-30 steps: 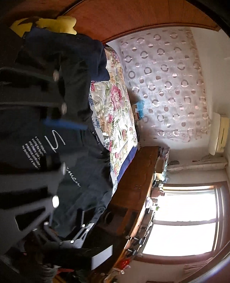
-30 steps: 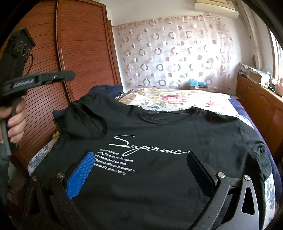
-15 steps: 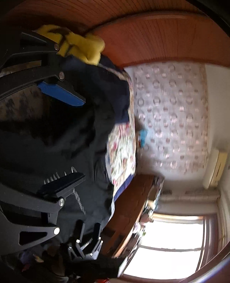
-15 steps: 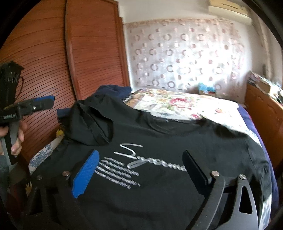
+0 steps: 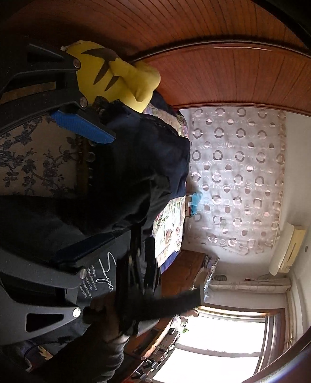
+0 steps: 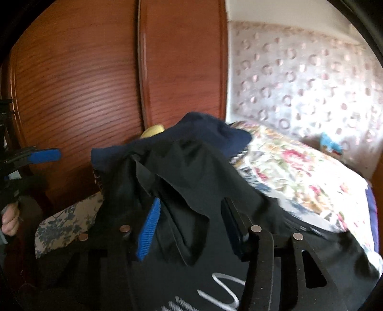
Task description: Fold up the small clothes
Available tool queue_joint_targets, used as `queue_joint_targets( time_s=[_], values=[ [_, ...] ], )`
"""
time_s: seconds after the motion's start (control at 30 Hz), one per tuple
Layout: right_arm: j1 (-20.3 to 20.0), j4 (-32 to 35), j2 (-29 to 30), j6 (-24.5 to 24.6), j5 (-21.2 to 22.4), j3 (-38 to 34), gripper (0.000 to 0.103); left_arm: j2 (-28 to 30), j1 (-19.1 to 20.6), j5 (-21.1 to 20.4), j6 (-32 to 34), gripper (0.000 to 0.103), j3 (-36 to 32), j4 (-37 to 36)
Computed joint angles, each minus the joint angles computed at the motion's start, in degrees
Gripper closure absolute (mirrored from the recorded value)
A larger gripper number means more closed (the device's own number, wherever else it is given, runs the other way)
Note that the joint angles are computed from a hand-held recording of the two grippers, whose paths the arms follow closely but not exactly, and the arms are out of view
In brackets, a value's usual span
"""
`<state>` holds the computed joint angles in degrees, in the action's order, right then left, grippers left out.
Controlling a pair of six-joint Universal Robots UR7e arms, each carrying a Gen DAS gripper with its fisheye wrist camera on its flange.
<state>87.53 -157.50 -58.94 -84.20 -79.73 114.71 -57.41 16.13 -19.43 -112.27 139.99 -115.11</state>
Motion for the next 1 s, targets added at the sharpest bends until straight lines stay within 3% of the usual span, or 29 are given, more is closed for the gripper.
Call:
queue_joint_targets(
  time_s=[0.17, 0.27, 0.3, 0.5, 0.6, 0.77, 0.87, 0.9, 0.93, 1.0],
  values=[
    [2.2, -2.1, 4.6, 0.8, -4.1, -2.9, 0.070, 0.6, 0.0, -0.7, 0.2, 0.025, 1.2, -2.6],
    [2.8, -1.0, 5.1, 0.6, -4.7, -3.7, 0.098, 1.2, -0.5, -1.1, -0.3, 0.025, 1.6, -3.4],
    [2.5, -0.3, 4.3, -0.3, -4.0, -3.3, 0.101, 1.4, -0.7, -1.2, -0.5, 0.025, 1.8, -3.7],
    [0.9, 5.9, -2.1, -1.1, 2.0, -2.9, 0.102, 3.4, -0.6, -1.1, 1.3, 0.025, 1.4, -7.0],
    [0.4, 7.1, -5.3, 0.0, 3.0, -3.2, 0.102, 4.5, -0.2, -0.5, 4.0, 0.025, 1.1, -10.4],
    [0.8, 0.5, -5.9, 6.6, -2.5, -4.8, 0.102, 6.8, 0.3, 0.4, 8.5, 0.025, 0.1, -15.1],
    [0.7, -4.8, -2.1, 11.0, -8.0, -7.2, 0.102, 7.9, 0.5, 0.4, 10.2, 0.025, -0.2, -17.5],
    [0.7, -6.8, -0.2, 11.9, -10.8, -8.2, 0.095, 8.0, 0.8, 0.3, 11.1, 0.025, -0.1, -18.5],
    [0.5, -9.0, 1.1, 11.3, -12.8, -8.4, 0.079, 8.1, 0.8, 0.2, 11.7, 0.025, 0.0, -19.2],
    [-0.5, -10.5, 2.6, 9.7, -13.8, -8.8, 0.068, 8.6, 1.1, -0.2, 12.4, 0.025, -0.3, -19.8]
  ],
)
